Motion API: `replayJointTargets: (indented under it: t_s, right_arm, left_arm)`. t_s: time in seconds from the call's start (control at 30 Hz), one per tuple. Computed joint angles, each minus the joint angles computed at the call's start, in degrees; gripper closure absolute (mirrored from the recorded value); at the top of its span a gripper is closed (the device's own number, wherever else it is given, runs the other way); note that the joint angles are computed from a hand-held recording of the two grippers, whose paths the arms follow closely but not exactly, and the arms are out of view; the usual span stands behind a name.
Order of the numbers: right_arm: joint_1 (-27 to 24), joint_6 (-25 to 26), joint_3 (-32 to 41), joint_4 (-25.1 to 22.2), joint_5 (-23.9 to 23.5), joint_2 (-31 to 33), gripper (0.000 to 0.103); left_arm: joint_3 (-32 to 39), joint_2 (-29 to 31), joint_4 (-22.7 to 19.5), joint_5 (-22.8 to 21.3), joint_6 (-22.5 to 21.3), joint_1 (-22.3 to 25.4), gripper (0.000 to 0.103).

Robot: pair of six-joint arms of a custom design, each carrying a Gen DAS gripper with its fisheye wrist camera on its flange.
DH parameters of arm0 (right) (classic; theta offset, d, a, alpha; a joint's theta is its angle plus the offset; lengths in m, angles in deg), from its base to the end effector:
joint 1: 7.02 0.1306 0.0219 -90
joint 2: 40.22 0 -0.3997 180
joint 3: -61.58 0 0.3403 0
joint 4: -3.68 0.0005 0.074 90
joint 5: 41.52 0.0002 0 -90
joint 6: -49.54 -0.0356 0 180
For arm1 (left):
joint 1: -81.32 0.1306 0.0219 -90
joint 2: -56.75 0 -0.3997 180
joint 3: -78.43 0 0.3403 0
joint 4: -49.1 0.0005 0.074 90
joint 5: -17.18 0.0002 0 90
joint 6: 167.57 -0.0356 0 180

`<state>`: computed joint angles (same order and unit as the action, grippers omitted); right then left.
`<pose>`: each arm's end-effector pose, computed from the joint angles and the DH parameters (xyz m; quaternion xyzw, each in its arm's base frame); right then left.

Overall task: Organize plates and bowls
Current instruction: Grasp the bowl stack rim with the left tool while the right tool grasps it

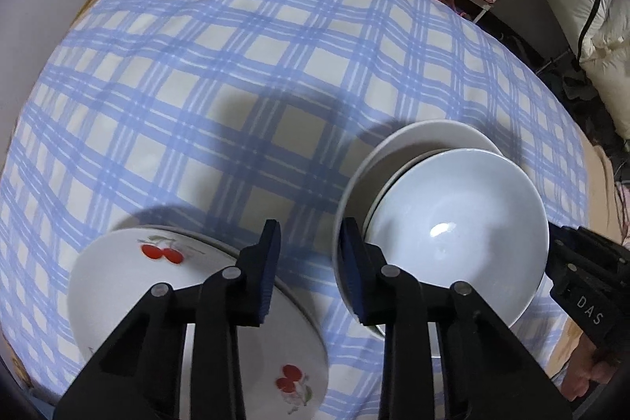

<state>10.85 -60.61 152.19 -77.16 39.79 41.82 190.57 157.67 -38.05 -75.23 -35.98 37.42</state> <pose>0.3184 0.1078 0.4731 0.0079 0.9853 0.1208 0.1209 0.3306 -0.3168 0.4829 0.0174 0.9921 -0.0678 0.1041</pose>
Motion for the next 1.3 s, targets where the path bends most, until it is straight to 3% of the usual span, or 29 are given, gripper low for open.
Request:
replayJointTargets:
  t_s: [0.07,0.43,0.63,0.93,1.13,1.3]
  right_arm:
    - [-0.8,-0.8,-0.7,0.9,-2.1,-0.2,0.094]
    - [-2.2,-2.5,-2.6,3.3,-5.1,-0.3,0.093]
    - [-3.1,-3.3,-3.3,3.7,-6.5,-0.3,0.093]
    - [-1.8,-3.6,-2.6,3.3,-4.6,-0.4,0.093]
    - [-2.1,-2.8,-0.9,1.0,-5.2,1.1,0.093]
    - [-0.7,-4.4,-0.8,1.3,-2.8,1.0,0.093]
  left_arm:
    - [0.4,0.3,-0.5,-0.1,0.1,-0.1,0.075]
    - [5.3,3.9,-5.0,-0.6,-1.0,-1.2,0.096]
    - [4.7,3.6,-4.2,-0.5,0.7,-1.3,0.1]
    - [1.0,1.0,-1.1,-0.6,3.0,-1.3,0.1]
    - [2.4,2.0,-1.8,-0.7,3.1,-1.5,0.1]
    - [0.4,0.7,-0.3,0.1,3.2,-1.2,0.1]
